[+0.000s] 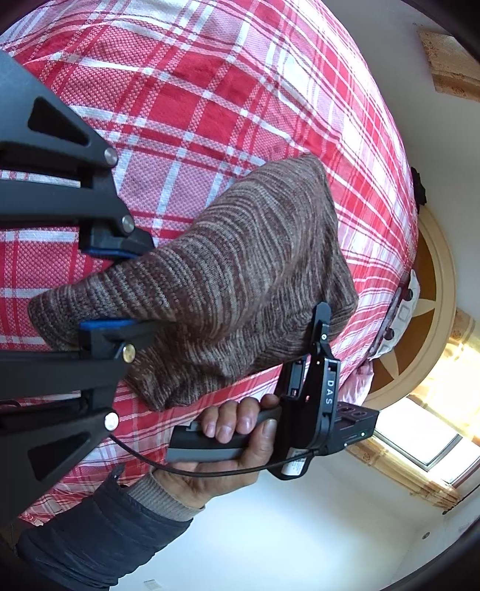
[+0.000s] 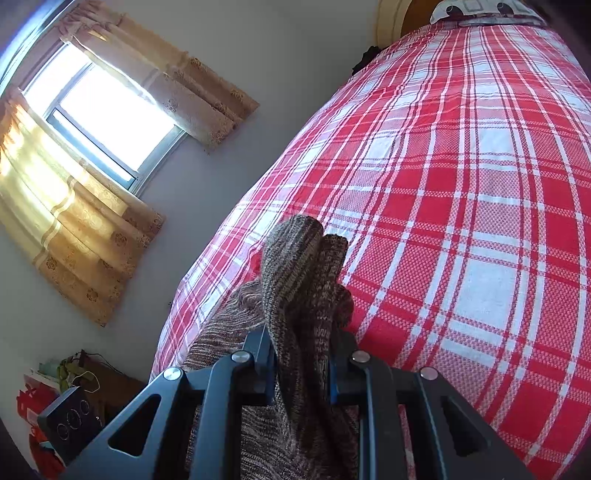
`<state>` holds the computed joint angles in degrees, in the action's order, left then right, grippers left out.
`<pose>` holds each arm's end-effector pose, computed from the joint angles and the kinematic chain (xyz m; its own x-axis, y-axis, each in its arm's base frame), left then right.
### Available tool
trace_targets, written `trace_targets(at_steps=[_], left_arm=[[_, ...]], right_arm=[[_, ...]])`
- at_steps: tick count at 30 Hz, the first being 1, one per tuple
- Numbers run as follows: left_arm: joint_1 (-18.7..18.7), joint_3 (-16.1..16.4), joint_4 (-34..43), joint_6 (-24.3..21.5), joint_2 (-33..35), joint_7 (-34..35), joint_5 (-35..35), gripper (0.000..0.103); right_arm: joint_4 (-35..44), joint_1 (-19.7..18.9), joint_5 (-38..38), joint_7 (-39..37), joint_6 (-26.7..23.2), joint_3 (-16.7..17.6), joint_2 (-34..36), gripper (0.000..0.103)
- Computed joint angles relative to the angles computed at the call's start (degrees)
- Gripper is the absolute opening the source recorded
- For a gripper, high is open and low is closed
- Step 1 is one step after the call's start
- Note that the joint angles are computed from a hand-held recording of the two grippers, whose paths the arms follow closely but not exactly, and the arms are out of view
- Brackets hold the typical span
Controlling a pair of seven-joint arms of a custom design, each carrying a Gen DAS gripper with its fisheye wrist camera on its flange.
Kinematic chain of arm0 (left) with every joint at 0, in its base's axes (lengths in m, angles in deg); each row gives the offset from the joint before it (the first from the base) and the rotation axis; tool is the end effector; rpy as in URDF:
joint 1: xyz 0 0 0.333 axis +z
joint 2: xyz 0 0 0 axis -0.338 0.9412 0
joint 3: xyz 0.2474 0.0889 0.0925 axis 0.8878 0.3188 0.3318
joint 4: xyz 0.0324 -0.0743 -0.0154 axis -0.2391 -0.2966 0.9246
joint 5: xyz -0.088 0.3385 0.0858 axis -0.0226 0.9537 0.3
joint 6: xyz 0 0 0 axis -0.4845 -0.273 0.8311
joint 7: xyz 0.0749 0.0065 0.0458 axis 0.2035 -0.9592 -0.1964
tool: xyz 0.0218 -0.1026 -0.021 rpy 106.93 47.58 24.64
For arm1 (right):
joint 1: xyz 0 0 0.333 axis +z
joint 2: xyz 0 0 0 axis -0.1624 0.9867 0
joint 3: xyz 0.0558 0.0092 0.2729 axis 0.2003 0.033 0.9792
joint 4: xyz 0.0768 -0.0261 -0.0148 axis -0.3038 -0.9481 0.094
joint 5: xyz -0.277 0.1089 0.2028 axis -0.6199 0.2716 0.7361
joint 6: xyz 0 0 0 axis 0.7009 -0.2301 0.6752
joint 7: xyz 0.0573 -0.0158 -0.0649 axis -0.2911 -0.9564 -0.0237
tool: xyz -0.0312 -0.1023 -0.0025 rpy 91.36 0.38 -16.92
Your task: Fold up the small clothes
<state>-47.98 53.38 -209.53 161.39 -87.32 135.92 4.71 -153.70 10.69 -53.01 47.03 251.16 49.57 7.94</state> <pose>0.2863 -0.3776 0.4688 -0.3129 -0.8434 0.4368 -0.8121 -0.0010 -0.5835 0.5200 0.3854 0.4507 0.2402 -0.7517 -0.6141 -0.8670 0.1183 -0.4840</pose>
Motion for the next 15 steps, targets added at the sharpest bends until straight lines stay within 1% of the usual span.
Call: trace_targets(at_steps=[3,5,7,10,15], left_arm=[[-0.9,0.5,-0.9,0.1,-0.4,0.4,-1.0,0.024],[-1.5,0.8,-1.6,0.3,-0.7,0.6,-1.8,0.024],[-1.9,1.1,-1.9,0.3,-0.8,0.9,-2.3,0.024],[-2.4,1.2,-2.4,0.1,-1.0,1.0,-3.2,0.024],[-2.2,0.5,-3.8,0.4,-1.4,0.1,-3.3,0.024]], right_arm=[[0.9,1.3,-2.7,2.6,-0.8,-1.5,0.9,0.02],[1.2,1.5,-3.8,3.7,-1.1,-1.8,1.1,0.02],[1.7,2.7,-7.0,6.4,-2.0,-3.4,1.5,0.02],[1.8,2.2,-7.8,7.2,-2.1,-2.9,1.8,0.02],[2.4,2.6,-10.6,9.9,-2.6,-3.5,2.5,0.02]])
